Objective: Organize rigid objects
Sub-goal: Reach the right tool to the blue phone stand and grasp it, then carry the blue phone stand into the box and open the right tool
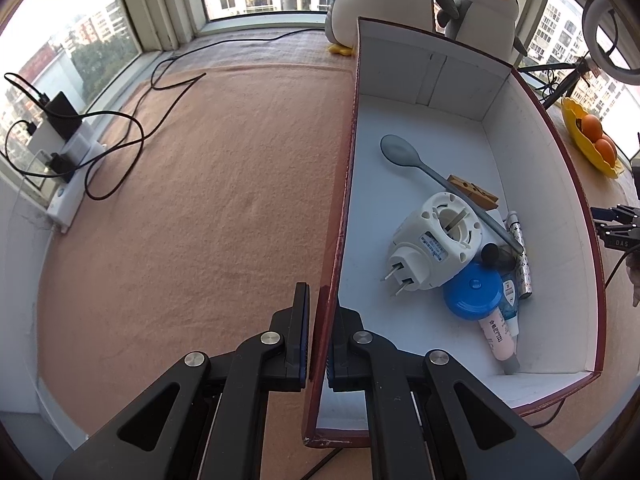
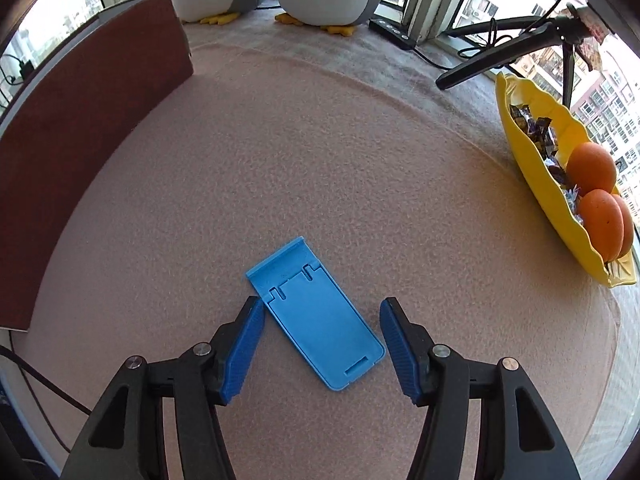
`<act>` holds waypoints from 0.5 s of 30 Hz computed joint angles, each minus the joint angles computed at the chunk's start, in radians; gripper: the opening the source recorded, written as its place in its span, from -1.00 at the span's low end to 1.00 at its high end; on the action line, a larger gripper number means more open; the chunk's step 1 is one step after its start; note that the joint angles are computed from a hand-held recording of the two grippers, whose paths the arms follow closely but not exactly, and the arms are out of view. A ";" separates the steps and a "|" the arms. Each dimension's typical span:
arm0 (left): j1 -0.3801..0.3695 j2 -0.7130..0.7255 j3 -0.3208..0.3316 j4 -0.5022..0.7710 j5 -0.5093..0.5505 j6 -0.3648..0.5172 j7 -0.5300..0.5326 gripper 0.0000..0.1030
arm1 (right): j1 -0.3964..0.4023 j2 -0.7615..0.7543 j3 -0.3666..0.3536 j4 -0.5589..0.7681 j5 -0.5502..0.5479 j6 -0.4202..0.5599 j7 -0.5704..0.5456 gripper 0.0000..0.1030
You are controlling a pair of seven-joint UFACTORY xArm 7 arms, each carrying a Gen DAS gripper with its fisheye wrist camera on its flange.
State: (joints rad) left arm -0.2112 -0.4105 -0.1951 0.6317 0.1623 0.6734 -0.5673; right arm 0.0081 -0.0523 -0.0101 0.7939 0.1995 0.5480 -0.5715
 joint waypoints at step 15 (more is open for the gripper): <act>-0.003 -0.004 0.004 -0.004 -0.001 -0.015 0.008 -0.89 | 0.006 -0.061 0.014 -0.076 -0.062 -0.057 0.169 -0.35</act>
State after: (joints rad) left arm -0.2143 -0.4142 -0.1909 0.6276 0.1612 0.6581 -0.5591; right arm 0.0145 -0.1131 0.0037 0.7174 0.1372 0.4909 -0.4029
